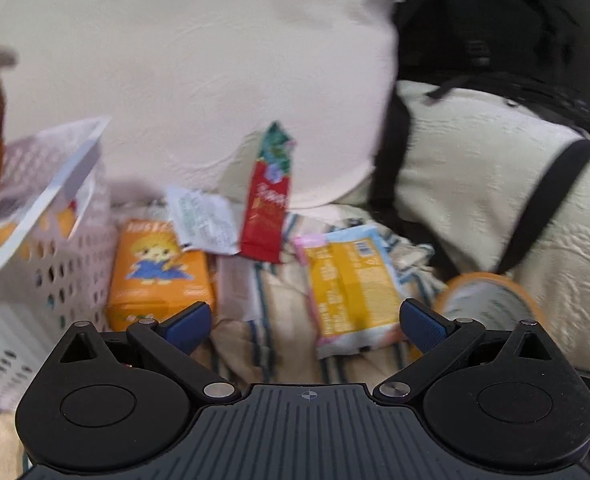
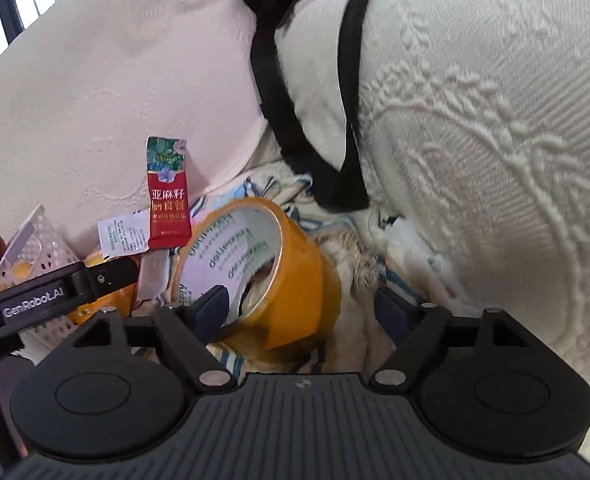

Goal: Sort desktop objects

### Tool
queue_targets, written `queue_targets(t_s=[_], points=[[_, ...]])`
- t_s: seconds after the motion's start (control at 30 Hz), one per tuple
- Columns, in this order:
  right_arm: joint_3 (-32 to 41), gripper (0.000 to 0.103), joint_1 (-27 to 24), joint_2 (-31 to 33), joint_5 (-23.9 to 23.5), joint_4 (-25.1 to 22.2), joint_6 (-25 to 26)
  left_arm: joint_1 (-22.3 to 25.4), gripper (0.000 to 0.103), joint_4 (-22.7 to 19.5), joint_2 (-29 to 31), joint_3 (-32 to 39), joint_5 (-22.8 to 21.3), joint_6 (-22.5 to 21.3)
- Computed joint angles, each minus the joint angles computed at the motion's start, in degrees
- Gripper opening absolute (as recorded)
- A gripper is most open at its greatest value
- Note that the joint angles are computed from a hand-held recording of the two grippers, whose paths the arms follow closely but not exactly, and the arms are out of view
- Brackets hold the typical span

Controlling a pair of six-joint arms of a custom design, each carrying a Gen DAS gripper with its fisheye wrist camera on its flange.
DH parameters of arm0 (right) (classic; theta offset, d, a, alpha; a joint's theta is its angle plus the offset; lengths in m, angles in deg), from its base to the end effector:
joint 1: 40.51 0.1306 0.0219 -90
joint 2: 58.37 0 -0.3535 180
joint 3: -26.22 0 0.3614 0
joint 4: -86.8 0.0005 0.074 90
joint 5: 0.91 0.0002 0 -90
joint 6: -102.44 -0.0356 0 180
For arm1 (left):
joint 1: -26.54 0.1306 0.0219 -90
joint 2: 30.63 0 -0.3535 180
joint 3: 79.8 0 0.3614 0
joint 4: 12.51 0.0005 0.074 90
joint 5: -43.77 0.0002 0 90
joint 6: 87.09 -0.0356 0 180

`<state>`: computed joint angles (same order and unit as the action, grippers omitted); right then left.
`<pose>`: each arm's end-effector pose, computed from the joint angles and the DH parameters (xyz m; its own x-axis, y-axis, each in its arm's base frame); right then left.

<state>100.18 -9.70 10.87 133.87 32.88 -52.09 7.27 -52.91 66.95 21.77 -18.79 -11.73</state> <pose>0.2892 0.1427 0.4156 -0.2509 0.5965 -0.7624 0.6006 0.7136 0.3606 0.4795 -0.1856 0.4433 -0.3796 0.3703 -0.8478 0.7637 0.6426 -0.0612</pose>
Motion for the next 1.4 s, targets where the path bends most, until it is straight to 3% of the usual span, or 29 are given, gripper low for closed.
queue_targets(t_s=[0.07,0.13,0.23,0.37,0.47,0.6,0.77,0.83,0.97,1.07,1.23,1.33,1.4], points=[[1.16,0.083,0.66,0.99,1.19,-2.05,-0.1,-0.28,0.103,-0.72,-1.06,-0.64,1.11,-3.88],[1.65,0.083,0.42,1.3,0.96,-3.56,-0.53,-0.71,0.103,-1.41,-1.12,-0.39,0.31,-4.88],[2.54,0.091,-0.08,1.57,0.13,-6.37,-1.7,-0.26,0.103,-9.39,2.68,5.22,3.52,-5.5],[1.31,0.102,0.42,0.52,1.59,-4.77,-2.09,0.17,0.103,-19.52,8.02,12.81,10.49,-4.44],[2.97,0.103,1.16,2.14,3.51,-8.53,-3.82,-1.32,0.103,-24.63,10.65,16.54,9.01,-5.62],[4.08,0.103,1.14,3.12,3.89,-9.77,-2.59,-3.82,0.103,-23.77,11.14,15.75,0.39,-3.51],[5.52,0.103,0.68,4.42,3.01,-10.88,-3.79,-4.03,0.103,-20.59,10.9,14.11,-2.49,0.76],[4.29,0.102,0.08,3.47,1.8,-8.49,-3.2,-4.11,0.103,-20.03,10.8,13.78,-3.73,1.81],[3.1,0.101,-1.2,3.36,0.9,-6.18,-6.93,-4.53,0.103,-19.06,10.43,13.03,-5.84,3.63],[3.75,0.102,-1.7,3.71,-0.62,-6.93,-7.68,-4.47,0.103,-19.44,10.63,13.11,-5.86,4.93],[2.74,0.103,-4.28,2.01,-7.46,-4.51,-5.34,-4.41,0.103,-18.83,10.28,12.35,-5.67,5.62],[3.24,0.103,-4.01,2.45,-7.23,-5.01,-5.21,-4.13,0.102,-19.49,10.56,12.68,-4.75,5.54],[3.9,0.094,-2.57,3.0,-4.32,-6.03,-5.35,-3.99,0.102,-19.8,10.62,12.72,-3.85,5.9]])
